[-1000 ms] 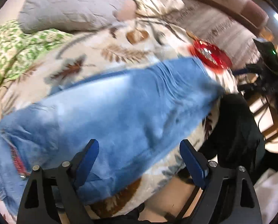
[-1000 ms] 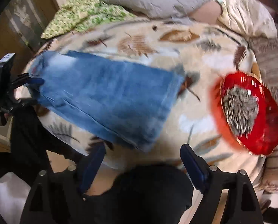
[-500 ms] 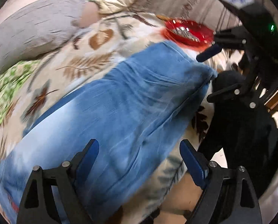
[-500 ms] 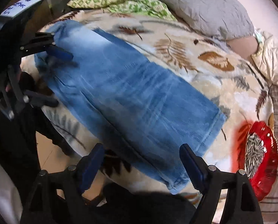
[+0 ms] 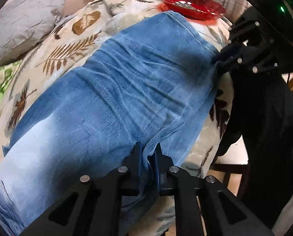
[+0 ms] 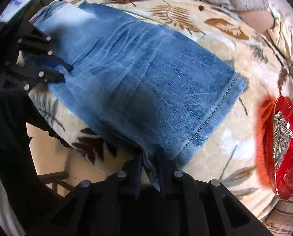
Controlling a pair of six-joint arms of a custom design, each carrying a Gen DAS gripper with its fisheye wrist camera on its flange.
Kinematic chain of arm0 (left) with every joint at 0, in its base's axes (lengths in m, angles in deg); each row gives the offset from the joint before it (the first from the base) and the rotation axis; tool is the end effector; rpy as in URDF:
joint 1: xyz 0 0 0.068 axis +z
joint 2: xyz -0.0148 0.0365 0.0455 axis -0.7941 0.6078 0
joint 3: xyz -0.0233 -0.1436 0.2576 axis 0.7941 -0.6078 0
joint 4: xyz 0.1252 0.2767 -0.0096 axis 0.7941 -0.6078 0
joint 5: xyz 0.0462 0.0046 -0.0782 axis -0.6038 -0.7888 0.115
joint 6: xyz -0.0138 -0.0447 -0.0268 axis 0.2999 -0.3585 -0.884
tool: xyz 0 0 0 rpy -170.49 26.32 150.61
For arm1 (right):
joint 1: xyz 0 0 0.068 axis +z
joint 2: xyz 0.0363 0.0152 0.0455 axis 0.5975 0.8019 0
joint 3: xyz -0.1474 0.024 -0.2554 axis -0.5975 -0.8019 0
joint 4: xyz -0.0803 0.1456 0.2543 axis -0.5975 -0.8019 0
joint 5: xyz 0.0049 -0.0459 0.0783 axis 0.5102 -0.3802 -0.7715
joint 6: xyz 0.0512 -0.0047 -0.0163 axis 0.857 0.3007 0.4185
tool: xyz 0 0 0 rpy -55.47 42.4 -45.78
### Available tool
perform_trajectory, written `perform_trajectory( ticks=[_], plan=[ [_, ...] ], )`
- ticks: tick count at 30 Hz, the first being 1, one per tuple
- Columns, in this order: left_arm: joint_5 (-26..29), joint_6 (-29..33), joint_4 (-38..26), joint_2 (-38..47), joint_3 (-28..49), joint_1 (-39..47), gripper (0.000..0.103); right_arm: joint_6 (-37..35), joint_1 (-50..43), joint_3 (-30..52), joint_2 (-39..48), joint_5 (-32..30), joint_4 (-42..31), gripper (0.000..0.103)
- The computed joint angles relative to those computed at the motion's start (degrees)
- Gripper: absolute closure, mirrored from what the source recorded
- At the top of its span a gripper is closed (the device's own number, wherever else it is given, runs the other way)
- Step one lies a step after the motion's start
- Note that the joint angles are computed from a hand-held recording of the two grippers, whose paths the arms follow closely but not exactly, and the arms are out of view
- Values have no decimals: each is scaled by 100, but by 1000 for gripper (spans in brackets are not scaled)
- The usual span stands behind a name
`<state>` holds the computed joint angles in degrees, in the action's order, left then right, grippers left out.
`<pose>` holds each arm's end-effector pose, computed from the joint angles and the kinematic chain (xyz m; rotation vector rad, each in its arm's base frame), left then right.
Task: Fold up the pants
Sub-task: 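Release the hems and press the folded jeans flat with both tools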
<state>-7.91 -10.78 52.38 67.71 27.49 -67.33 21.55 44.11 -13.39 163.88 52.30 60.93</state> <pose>0.4223 -0.1233 0.0243 2.0416 2.0166 -0.3506 0.2628 0.0320 0.0422 0.1093 2.9029 -0.0314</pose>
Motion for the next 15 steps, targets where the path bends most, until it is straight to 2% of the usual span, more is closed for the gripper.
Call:
perform_trajectory(
  ticks=[1, 2, 3, 4, 5, 6, 7, 8, 9, 11, 15],
  plan=[
    [28, -10, -103, 2, 49, 16, 91, -35, -10, 65, 10, 4, -91, 86],
    [35, 27, -260, -18, 108, 33, 82, -11, 10, 96, -53, 42, -202, 85],
    [37, 20, -407, -52, 166, 55, 63, 10, 1, 111, -161, 32, -322, 85],
    [136, -12, -606, -125, 227, 105, 52, 44, 16, 142, -285, 30, -441, 85],
    [424, -21, -815, -219, 329, 208, 33, 66, 9, 48, -632, 5, -506, 84],
    [709, -64, -847, -335, 355, 314, 17, 73, -16, -42, -982, -56, -538, 79],
    [1034, -234, -744, -510, 364, 449, 12, 67, -68, -64, -1258, -120, -594, 71],
    [1185, -386, -689, -594, 413, 527, 9, 51, -126, -70, -1477, -135, -650, 41],
    [1332, -614, -698, -645, 580, 624, 9, 79, -152, -70, -1734, -48, -687, 16],
    [1404, -1040, -799, -601, 985, 775, 9, 143, -147, -69, -2263, 240, -575, 14],
    [1510, -1918, -1075, -276, 1922, 1113, 7, 155, -250, 430, -2320, 188, -359, 14]
  ],
)
